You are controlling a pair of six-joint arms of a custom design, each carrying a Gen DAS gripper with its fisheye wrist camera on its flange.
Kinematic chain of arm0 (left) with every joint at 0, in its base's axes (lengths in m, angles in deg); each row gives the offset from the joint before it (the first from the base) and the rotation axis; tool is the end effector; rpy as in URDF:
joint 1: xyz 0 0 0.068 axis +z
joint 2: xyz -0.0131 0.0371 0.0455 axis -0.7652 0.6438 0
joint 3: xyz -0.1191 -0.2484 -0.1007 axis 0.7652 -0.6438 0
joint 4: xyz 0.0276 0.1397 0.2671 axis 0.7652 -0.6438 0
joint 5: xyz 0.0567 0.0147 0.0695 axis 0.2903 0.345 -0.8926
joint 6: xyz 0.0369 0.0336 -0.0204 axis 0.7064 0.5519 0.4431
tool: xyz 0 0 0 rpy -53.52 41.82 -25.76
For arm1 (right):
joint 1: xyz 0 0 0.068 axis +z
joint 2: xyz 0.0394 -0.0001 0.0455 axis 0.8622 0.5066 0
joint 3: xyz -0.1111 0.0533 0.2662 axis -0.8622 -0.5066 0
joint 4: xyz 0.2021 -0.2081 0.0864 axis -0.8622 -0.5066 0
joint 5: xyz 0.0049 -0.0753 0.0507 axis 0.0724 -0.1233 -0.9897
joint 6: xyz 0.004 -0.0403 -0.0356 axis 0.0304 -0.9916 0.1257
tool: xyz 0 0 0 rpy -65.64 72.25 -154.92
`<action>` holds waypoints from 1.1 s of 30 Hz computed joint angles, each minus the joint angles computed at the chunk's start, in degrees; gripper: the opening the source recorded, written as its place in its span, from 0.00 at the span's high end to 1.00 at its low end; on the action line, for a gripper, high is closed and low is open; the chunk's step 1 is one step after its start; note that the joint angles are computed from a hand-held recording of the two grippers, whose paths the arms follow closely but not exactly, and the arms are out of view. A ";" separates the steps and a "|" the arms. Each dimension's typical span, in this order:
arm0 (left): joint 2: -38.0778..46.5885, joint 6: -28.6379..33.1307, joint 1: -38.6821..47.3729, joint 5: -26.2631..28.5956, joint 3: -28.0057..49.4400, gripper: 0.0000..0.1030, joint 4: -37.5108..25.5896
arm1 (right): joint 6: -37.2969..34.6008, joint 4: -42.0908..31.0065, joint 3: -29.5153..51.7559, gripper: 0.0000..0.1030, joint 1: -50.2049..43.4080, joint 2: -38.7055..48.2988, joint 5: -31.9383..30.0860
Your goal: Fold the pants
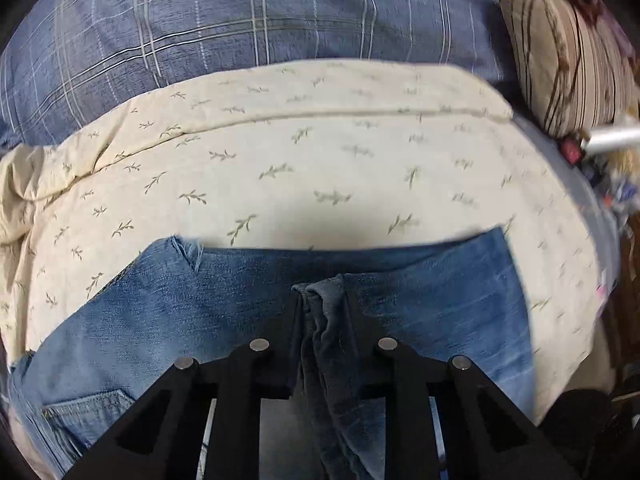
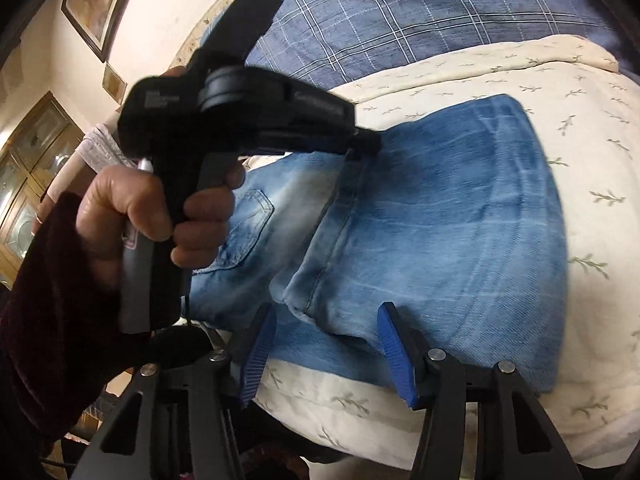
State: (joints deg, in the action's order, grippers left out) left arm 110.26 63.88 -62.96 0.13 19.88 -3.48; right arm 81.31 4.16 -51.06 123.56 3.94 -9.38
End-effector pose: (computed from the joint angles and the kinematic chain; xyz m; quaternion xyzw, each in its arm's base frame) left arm 0.3166 -0.0801 0.1719 0.2675 0.9385 -0.0861 0.2007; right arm 0.1191 0.2178 0.1320 0.0438 0.9045 0.2818 0.3171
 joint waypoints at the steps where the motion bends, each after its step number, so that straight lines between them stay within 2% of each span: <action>1: 0.09 0.28 0.26 -0.21 -0.64 0.76 0.73 | 0.04 0.17 0.30 0.46 -0.08 0.81 -0.27; 5: -1.61 -0.59 3.11 2.96 -0.86 0.71 -0.47 | 0.07 -0.82 -0.80 0.46 0.25 -2.42 0.33; 9: -9.05 0.97 3.35 1.54 -3.41 0.70 -0.16 | 2.58 -8.17 -1.77 0.46 3.45 -9.65 10.21; 13: -14.67 4.30 3.77 -1.87 -6.54 0.67 0.05 | 6.72 -17.50 -1.22 0.46 4.41 -13.87 15.74; 16: -15.02 5.31 4.38 -1.74 -8.06 0.67 -1.90 | 9.33 -21.25 -0.07 0.46 2.54 -12.21 13.59; 18: -15.76 6.24 2.72 -5.07 -10.66 0.67 -0.60 | 9.37 -22.93 1.34 0.46 0.97 -8.86 10.57; 19: -15.25 7.05 1.24 -8.42 -12.54 0.67 1.30 | 8.39 -22.60 1.76 0.47 0.04 -6.90 9.67; 21: -13.88 7.77 0.12 -11.31 -14.67 0.66 3.96 | 7.63 -24.50 3.54 0.47 1.16 -4.51 11.14; 24: -15.48 8.91 -0.50 -13.54 -17.06 0.51 8.14 | 5.97 -27.67 6.53 0.47 2.72 -0.34 13.16; 28: -13.46 8.62 1.78 -11.04 -15.20 0.44 6.59 | 5.58 -32.39 10.07 0.46 5.38 3.99 16.16; 33: -13.30 9.31 2.75 -9.30 -14.15 0.45 4.83 | 8.93 -34.02 10.78 0.47 6.20 4.59 15.00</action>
State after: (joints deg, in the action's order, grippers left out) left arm 96.96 73.19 -60.21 -9.17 5.73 1.35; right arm 90.23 -29.86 -40.28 129.76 8.52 5.61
